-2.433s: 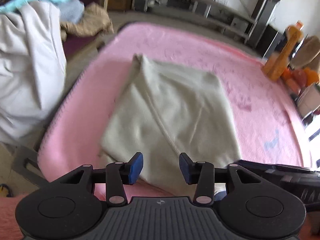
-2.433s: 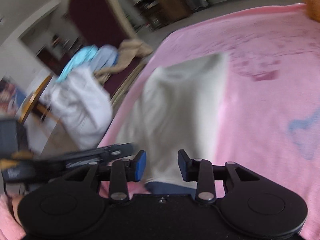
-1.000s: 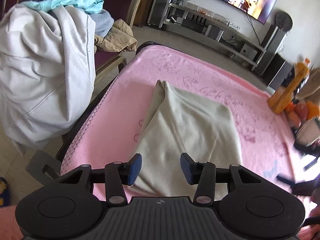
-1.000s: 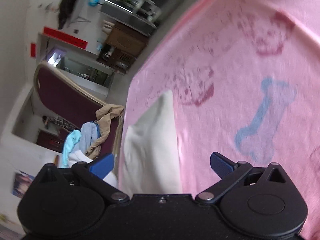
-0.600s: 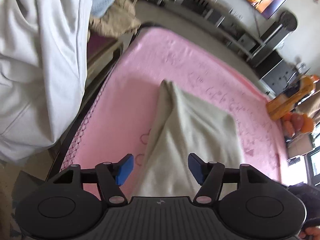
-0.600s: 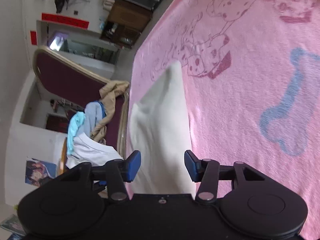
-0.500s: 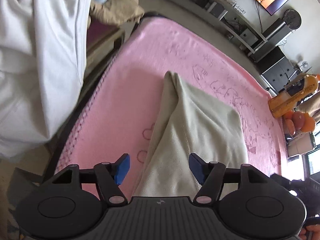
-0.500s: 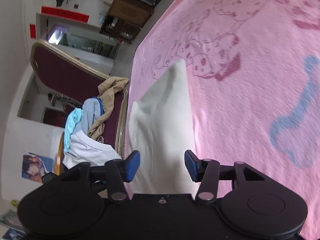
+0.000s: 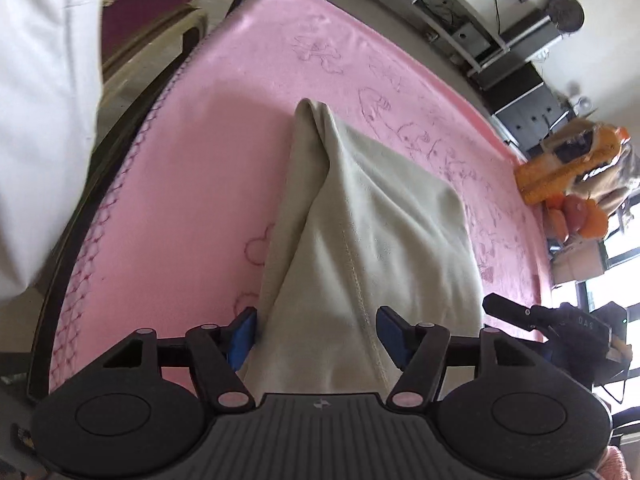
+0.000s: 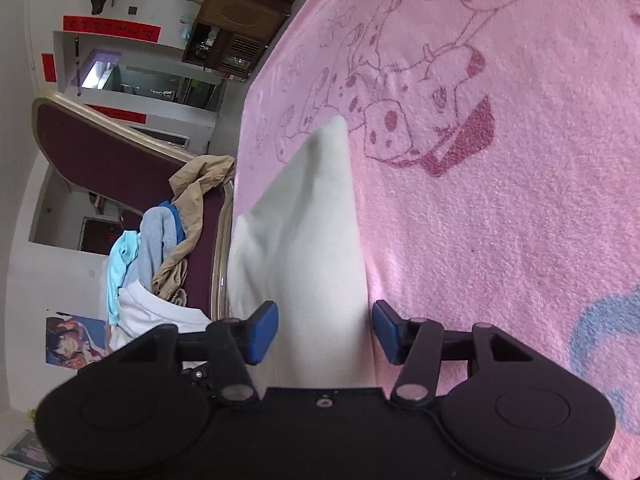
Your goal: Fold clothes
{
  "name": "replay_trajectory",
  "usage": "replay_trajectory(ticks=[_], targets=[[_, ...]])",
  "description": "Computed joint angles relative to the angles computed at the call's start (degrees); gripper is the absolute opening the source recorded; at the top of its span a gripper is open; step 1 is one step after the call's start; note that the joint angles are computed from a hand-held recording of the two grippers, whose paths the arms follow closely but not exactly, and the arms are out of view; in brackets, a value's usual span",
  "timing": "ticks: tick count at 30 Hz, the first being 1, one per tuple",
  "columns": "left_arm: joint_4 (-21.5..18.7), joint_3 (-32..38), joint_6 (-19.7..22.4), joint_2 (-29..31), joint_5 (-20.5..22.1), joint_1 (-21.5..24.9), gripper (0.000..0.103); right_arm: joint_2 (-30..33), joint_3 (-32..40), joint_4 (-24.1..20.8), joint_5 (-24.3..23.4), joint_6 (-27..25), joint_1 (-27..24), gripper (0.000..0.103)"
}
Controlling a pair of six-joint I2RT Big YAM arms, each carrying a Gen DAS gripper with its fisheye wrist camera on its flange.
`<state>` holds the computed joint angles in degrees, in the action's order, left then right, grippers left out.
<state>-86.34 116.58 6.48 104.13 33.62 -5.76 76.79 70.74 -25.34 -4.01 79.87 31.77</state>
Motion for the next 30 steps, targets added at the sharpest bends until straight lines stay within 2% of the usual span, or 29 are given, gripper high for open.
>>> replay_trajectory(ticks=[5, 7, 10, 12, 14, 15, 17, 21, 23, 26, 30], targets=[[1.71, 0.34, -1.54, 0.74, 0.62, -0.46, 0.061, 0.96, 0.06, 1.50, -0.23, -0.35, -0.08, 0.047], [1.81, 0.15, -2.03, 0.73, 1.54, -0.33, 0.061, 1.34, 0.41, 1.63, -0.43, -1.18, 0.00, 0.049], [2.01, -0.69, -2.63, 0.27, 2.84, -0.38, 0.065, 1.88, 1.34, 1.31, -0.19, -3.25, 0.35, 0.060], [3.27, -2.31, -2.11, -1.10, 1.97, -1.01, 0.063, 2.42, 2.66, -0.49, 1.06, -5.00, 0.93, 0.060], [6.02, -4.74, -2.64, -3.11, -1.25, -1.86, 0.046, 3.06, 4.38, -3.72, 3.23, -6.53, 1.69, 0.052], [7.13, -5.70, -3.28, -3.92, -2.36, -2.10, 0.043, 3.44, 5.37, -5.78, 4.48, -7.19, 2.10, 0.039], [9.08, -7.16, -4.34, -5.40, -3.23, -2.38, 0.030, 3.94, 6.61, -8.43, 6.72, -7.80, 2.82, 0.032], [13.98, -11.03, -3.76, -9.70, -5.85, -3.37, 0.025, 4.89, 8.94, -11.27, 11.40, -8.24, 4.57, 0.024], [16.38, -12.91, -3.00, -11.94, -6.08, -3.95, 0.024, 4.10, 8.81, -10.41, 12.28, -7.71, 4.98, 0.023], [18.03, -14.79, -2.47, -14.64, -4.67, -4.70, 0.024, 1.60, 7.97, -8.53, 13.32, -7.68, 5.91, 0.022], [18.34, -16.50, -4.08, -17.66, -0.69, -5.64, 0.024, -4.00, 6.33, -10.45, 16.89, -6.97, 7.92, 0.022]])
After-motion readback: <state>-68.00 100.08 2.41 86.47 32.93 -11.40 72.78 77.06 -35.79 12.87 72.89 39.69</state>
